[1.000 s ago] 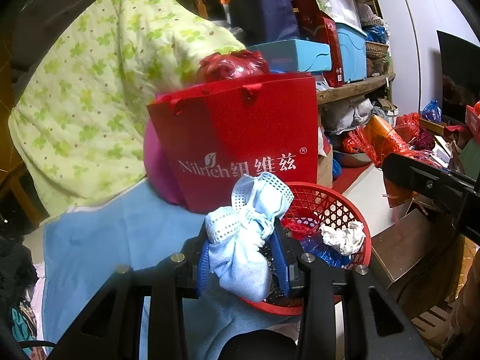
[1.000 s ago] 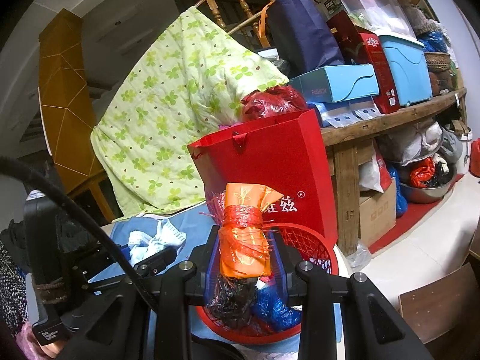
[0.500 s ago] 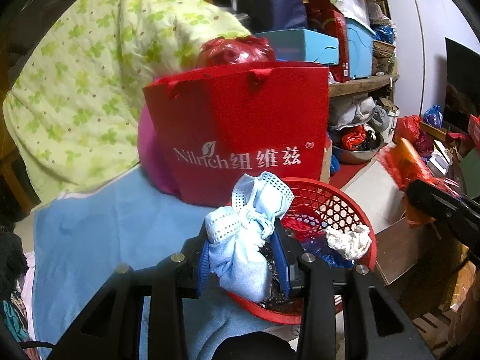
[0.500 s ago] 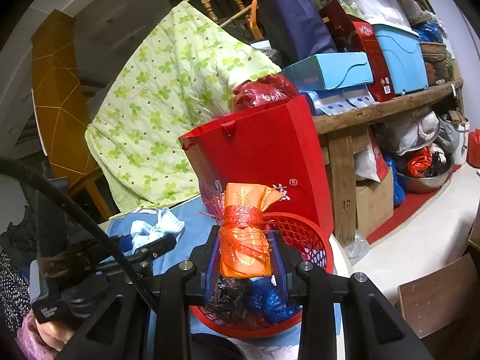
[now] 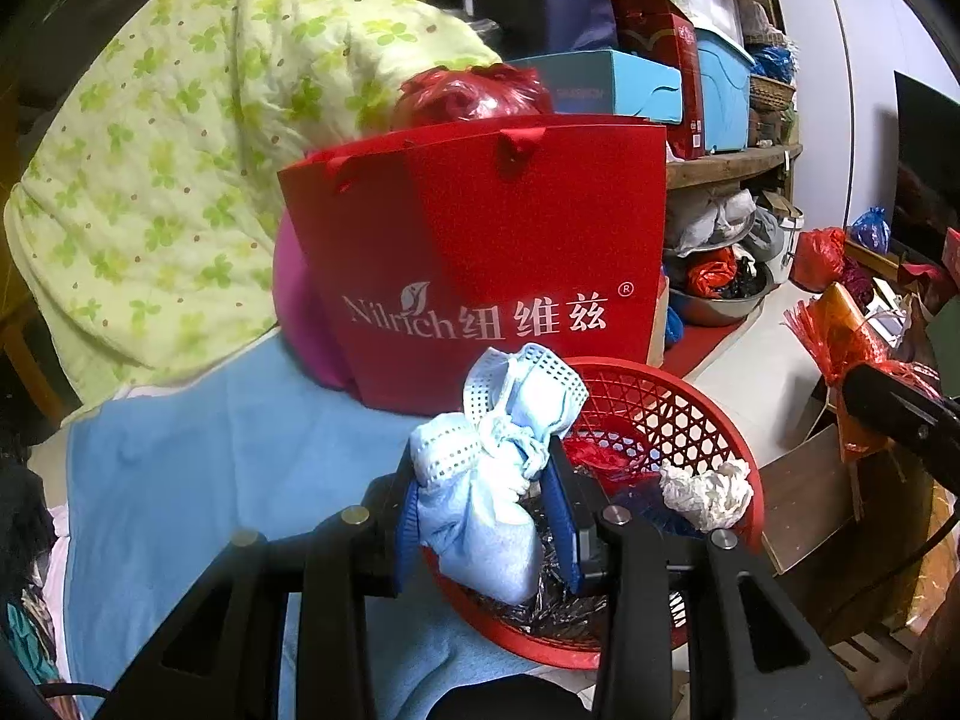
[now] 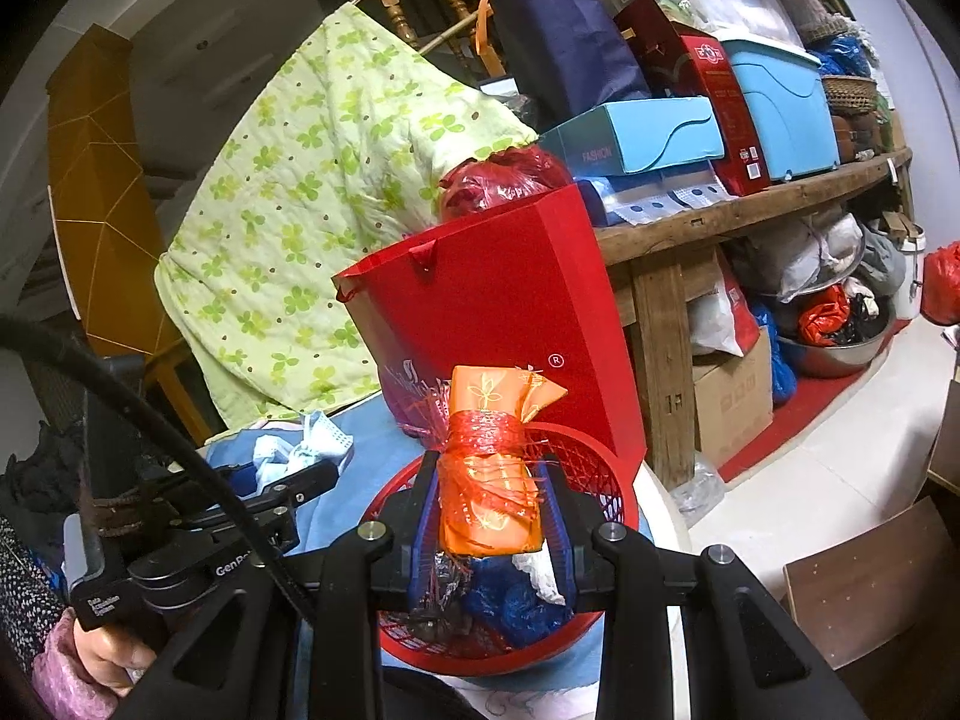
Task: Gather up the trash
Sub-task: 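Lower both items into the basket and open both grippers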
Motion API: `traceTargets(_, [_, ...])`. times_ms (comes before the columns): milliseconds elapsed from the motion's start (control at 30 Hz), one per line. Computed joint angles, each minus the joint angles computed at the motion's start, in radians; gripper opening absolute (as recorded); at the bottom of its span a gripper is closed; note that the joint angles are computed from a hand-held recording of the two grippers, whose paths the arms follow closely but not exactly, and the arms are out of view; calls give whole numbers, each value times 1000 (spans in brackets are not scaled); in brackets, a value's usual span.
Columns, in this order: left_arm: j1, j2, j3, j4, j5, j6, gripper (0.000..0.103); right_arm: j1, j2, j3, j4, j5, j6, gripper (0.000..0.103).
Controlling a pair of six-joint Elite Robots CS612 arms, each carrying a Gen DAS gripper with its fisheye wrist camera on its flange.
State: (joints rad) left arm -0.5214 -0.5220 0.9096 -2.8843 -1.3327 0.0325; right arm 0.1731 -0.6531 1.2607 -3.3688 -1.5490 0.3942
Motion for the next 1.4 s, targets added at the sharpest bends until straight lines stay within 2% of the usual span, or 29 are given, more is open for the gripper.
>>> traceTargets(567, [4, 19, -37, 35, -17, -3, 39, 3, 24, -54, 34, 9, 4, 35])
traceTargets(1400, [11, 69, -118, 91, -58, -5, 40, -12, 75, -136, 71, 30, 66, 35])
